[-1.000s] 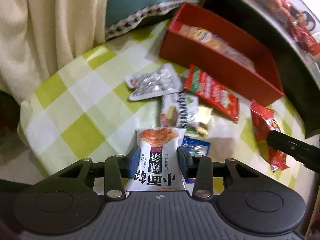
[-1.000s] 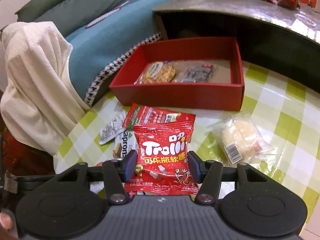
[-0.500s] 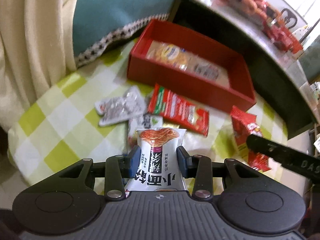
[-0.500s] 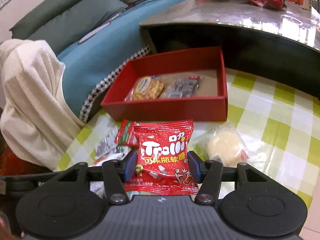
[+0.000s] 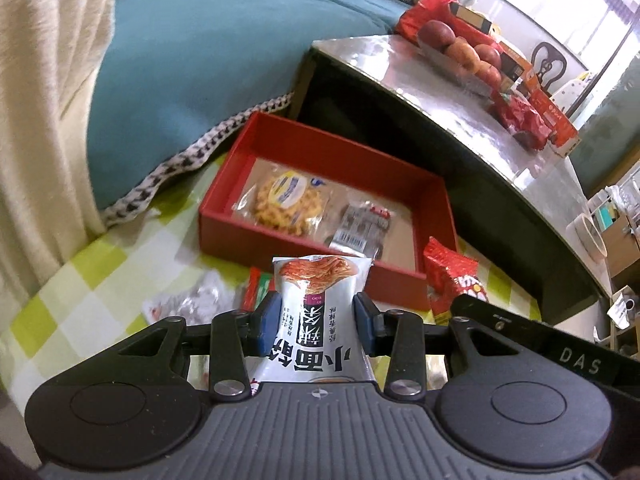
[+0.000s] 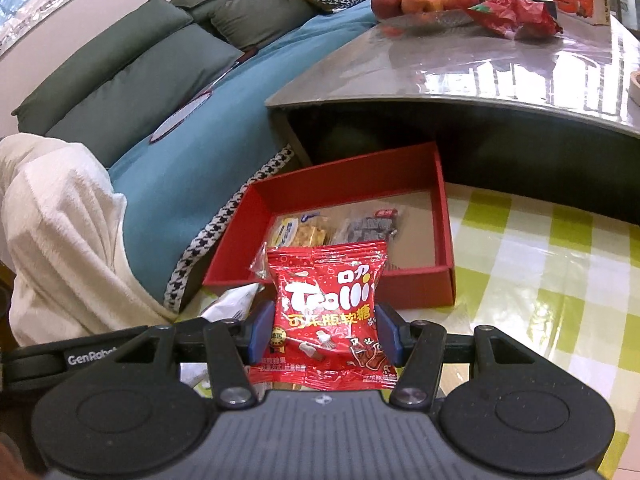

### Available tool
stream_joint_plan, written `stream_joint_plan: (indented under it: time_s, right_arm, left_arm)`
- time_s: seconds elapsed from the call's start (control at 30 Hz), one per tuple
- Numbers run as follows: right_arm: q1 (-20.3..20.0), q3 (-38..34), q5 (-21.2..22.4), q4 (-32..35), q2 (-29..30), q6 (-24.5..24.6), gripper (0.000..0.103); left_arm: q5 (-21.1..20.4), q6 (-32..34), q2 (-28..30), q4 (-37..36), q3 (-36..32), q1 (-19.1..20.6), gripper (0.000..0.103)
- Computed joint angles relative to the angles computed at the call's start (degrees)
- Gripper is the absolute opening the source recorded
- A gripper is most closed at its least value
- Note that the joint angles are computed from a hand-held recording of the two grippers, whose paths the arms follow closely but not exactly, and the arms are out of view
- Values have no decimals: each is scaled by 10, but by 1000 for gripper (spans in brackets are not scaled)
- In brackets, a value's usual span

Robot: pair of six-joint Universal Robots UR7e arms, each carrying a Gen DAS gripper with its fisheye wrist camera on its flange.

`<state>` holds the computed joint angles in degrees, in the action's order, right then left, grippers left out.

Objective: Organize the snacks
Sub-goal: 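Carry the Trolli bag and noodle packet over the red box with both tools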

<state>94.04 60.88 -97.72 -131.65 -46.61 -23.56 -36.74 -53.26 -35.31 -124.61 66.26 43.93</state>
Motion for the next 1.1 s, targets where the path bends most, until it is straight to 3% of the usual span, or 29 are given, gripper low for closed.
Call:
stream_joint_plan:
  time_s: [0.73,1.1]
  right_arm:
    - [2,-246,-24,81,156,26,58]
    - [-1,-381,-40,137,239,30,58]
  left_arm:
    - [23,90,137,66,-240,48,48]
    - [43,97,192,121,-339,65,48]
